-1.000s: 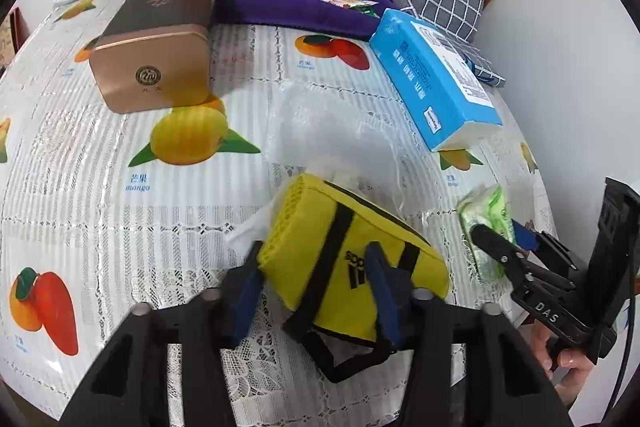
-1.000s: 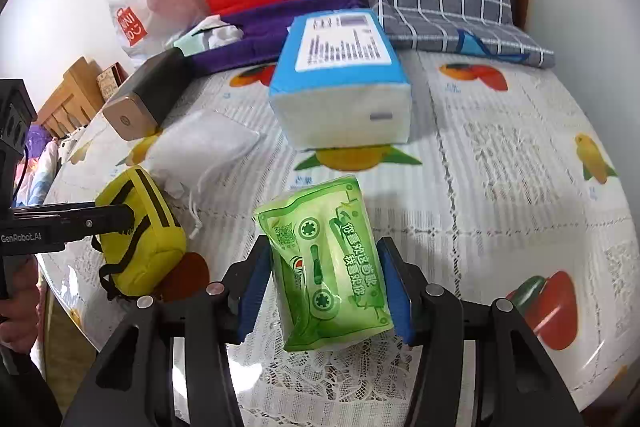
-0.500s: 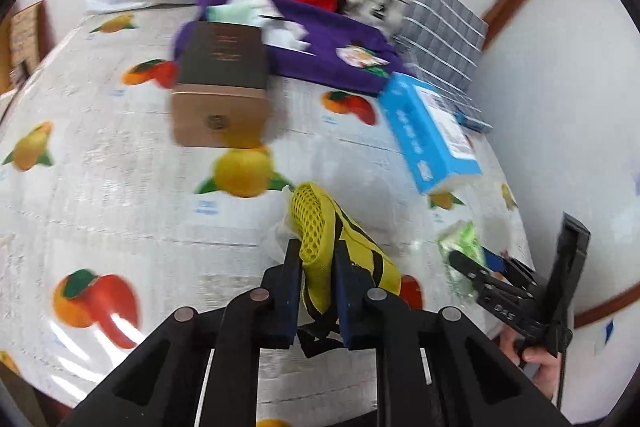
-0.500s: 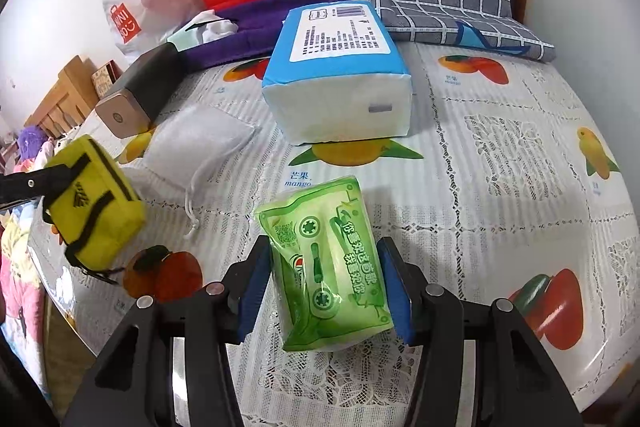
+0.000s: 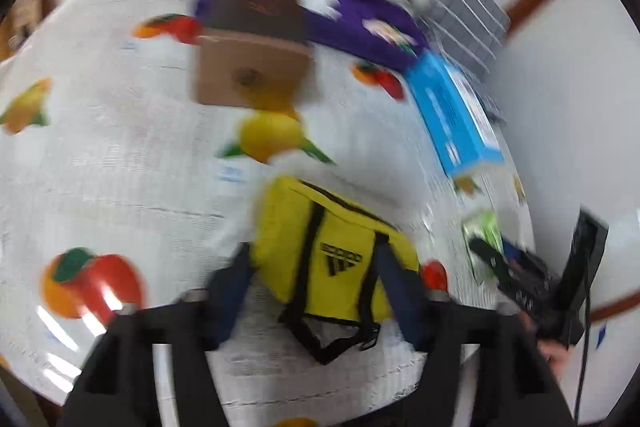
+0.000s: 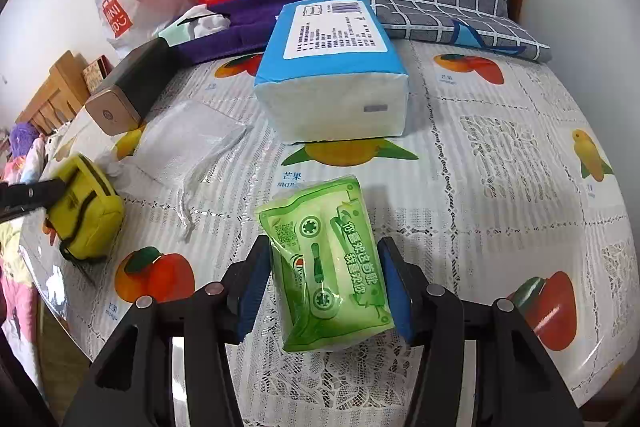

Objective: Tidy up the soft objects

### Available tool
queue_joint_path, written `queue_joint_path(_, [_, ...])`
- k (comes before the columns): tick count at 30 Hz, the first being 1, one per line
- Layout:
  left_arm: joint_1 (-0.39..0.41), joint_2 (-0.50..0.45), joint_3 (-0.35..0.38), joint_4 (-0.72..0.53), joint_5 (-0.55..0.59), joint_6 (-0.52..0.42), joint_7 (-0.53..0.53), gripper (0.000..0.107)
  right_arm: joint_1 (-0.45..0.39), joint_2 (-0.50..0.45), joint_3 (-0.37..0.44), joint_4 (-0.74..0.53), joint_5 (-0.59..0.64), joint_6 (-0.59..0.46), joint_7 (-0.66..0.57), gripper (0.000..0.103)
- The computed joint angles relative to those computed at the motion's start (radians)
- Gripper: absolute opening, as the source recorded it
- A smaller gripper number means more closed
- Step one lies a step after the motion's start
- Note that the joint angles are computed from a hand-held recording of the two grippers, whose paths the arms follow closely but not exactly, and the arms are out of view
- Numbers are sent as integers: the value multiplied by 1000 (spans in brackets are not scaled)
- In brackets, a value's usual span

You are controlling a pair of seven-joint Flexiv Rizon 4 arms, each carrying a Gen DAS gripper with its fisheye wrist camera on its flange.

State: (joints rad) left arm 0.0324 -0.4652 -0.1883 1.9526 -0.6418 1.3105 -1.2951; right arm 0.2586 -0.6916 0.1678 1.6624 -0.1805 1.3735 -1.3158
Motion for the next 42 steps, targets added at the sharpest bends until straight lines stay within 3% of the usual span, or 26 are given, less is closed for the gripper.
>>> queue_joint_path(3, [-67, -26, 74, -50, 122, -38, -57, 65, -4, -2, 5, -4, 3, -4, -4, 54])
queue_joint_path(5, [-61, -29, 71, -56, 136, -49, -72, 65, -9, -3, 10, -5, 7, -6, -9, 54])
queue_joint_path(7, [-11, -17, 11, -23, 78, -20, -39, 65, -9, -3, 12, -7, 9, -7, -12, 54])
queue_joint_path(9, [73, 11, -101, 35, -62, 13, 84, 64, -9, -4, 11, -7, 11, -6, -14, 54])
queue_joint_path(10, [80, 18, -109, 41, -85, 6, 110, 63, -10, -4, 12, -8, 12, -5, -16, 55])
queue_joint_path(14, [21, 28, -26, 42, -51, -26, 106, 63, -7, -8, 9, -11, 12, -3, -16, 56])
queue_joint_path(17, [-31, 14, 47, 28, 16, -4, 26, 61, 0, -9, 2, -11, 9, 1, -12, 56])
queue_joint_path(21, [26, 28, -26, 59, -56, 93, 68, 61, -8, -10, 11, -10, 10, 4, -19, 56])
queue_joint_path(25, [-26, -6, 62, 1, 54, 122, -32, 56, -8, -13, 11, -18, 12, -2, -22, 56])
queue_joint_path(30, [-100, -94, 193, -145, 235, 11, -184, 44, 4, -16, -3, -21, 0, -3, -19, 56])
queue_joint_path(34, [-95, -141, 192, -207, 307, -21, -225, 44, 4, -16, -5, -18, -8, 2, -28, 55])
queue_joint_path(35, [-124, -154, 230, -233, 354, -25, -250, 40, 6, -16, -7, -18, -10, 1, -29, 54])
queue_joint_path(36, [-145, -162, 261, -254, 393, -41, -274, 23, 10, -17, -12, -18, -15, 1, -30, 54])
queue_joint_path(37, [-164, -168, 289, -275, 431, -66, -299, 22, 13, -17, -16, -18, -20, 2, -30, 54])
queue_joint_path(42, [-117, -148, 257, -263, 457, -77, -323, 21, 9, -22, -11, -34, -24, -11, -36, 53])
